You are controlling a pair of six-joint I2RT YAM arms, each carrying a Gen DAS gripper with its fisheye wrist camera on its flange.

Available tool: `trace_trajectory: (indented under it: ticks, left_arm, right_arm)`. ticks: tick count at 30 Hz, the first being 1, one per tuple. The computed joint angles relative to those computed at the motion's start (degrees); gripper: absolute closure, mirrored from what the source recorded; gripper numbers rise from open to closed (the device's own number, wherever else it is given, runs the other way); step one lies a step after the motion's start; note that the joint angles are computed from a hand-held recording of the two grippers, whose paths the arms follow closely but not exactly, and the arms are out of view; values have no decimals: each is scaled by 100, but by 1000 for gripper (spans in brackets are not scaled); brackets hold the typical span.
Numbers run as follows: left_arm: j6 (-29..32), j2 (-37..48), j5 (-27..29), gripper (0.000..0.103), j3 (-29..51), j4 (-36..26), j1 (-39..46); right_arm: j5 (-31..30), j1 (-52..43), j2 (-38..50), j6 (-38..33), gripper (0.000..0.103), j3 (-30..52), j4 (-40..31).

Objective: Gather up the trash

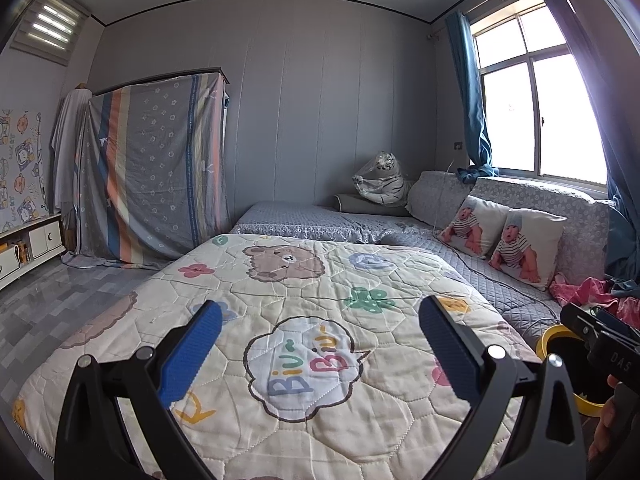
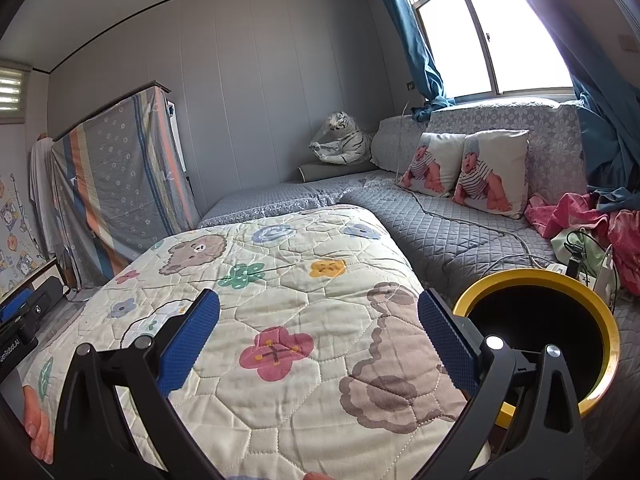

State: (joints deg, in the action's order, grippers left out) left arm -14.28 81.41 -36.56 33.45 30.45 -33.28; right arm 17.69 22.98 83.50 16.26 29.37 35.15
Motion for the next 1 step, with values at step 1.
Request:
trace_trajectory:
  ticks: [1]
  left_arm:
    - [7,0,-1,8,-4,12,1]
  right_arm:
    - [10,2,3,8,8,-4,10]
